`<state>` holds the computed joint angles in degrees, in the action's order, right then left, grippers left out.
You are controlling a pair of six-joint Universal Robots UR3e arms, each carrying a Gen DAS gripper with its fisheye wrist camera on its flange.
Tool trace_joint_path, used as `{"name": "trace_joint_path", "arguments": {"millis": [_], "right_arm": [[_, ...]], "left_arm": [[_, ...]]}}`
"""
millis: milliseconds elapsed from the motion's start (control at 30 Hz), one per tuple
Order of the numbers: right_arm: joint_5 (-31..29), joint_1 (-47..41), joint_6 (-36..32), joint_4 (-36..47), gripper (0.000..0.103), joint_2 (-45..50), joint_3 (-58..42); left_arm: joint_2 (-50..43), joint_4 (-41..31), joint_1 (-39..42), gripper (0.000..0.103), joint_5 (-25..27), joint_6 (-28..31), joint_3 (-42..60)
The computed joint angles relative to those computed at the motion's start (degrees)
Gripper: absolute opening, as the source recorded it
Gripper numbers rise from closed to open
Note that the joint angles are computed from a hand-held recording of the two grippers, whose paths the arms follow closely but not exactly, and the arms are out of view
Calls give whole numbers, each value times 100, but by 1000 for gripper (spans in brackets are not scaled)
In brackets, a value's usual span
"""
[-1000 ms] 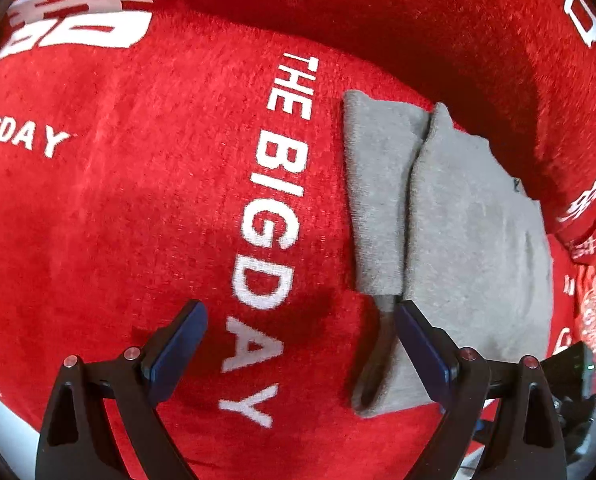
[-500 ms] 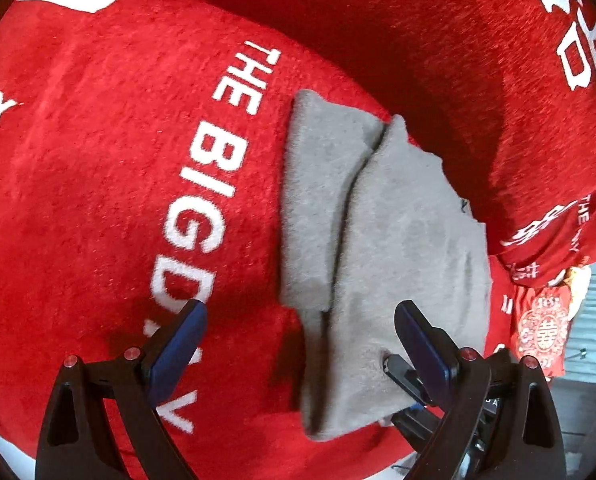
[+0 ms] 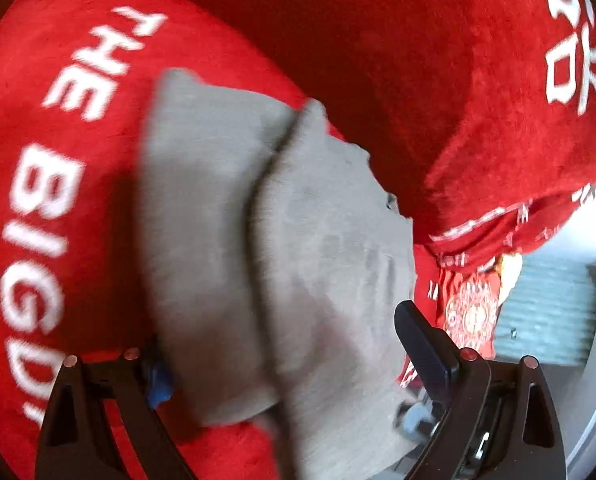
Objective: Fold small clothes
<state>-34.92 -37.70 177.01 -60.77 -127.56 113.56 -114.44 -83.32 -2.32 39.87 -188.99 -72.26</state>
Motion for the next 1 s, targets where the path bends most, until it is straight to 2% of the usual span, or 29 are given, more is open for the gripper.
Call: {"name": "trace_joint_path", "arguments": {"millis": [100, 200, 233, 267, 300, 333, 367, 433, 500, 533, 567, 600, 633, 800, 833, 867, 900, 967, 1000], "right_arm": [[-337, -12, -383, 542, 9, -35, -34], [-1037, 205, -604, 858, 13, 305, -357], [-1218, 246, -692, 967, 14, 435, -495], [-1434, 249, -866, 1167, 20, 590, -688], [-1625, 230, -1020, 1333, 30, 716, -887], [-1835, 188, -1180, 1477, 58, 831, -1126], [-1992, 104, -1360, 1597, 74, 900, -1370], [-2170, -127, -1841, 1746, 73, 1095, -1949], [-2282, -247, -1921, 1511, 71, 1256, -2350], [-2280, -233, -1828, 1284, 61, 1365, -2455], [-2295, -264, -1753, 1038, 38, 1472, -2513], [-2330, -268, -1623, 730, 24, 1612, -2517], [-2369, -243, -1501, 474, 3, 1716, -2485], [-2965, 299, -1139, -1058, 3, 2419, -2176], [-3034, 354, -1192, -1145, 3, 2574, -2107], [-2896, 255, -1270, -1229, 2, 2502, -1906], [-2837, 110, -1400, -1170, 2, 2349, -1768], [-2756, -30, -1586, -980, 2, 2311, -1794], [-2693, -158, -1699, -861, 2, 2286, -1777]], "left_arm": [[-330, -38, -294, 95, 171, 11, 592], [-585, -63, -537, 93, 520, -47, 1052], [-672, -160, -608, 84, 682, -37, 1224], [-762, -300, -687, 77, 889, 9, 1425], [-815, -419, -737, 77, 1034, 85, 1555], [-818, -459, -763, 77, 1108, 159, 1572], [-815, -463, -804, 77, 1171, 216, 1589], [-815, -499, -857, 77, 1277, 275, 1653], [-879, -573, -941, 77, 1431, 285, 1813], [-935, -629, -994, 77, 1521, 275, 1941], [-941, -627, -1013, 77, 1563, 280, 1953], [-960, -637, -1041, 77, 1613, 258, 2000], [-993, -654, -1073, 77, 1662, 238, 2057], [-1108, -736, -1196, 77, 1884, 145, 2314], [-1135, -752, -1247, 66, 2029, 119, 2400], [-1296, -870, -1390, 44, 2332, 63, 2719], [-1397, -975, -1486, 34, 2636, 76, 2936], [-1284, -869, -1398, 17, 2547, 67, 2719], [-1205, -776, -1317, 17, 2411, 44, 2541]]}}
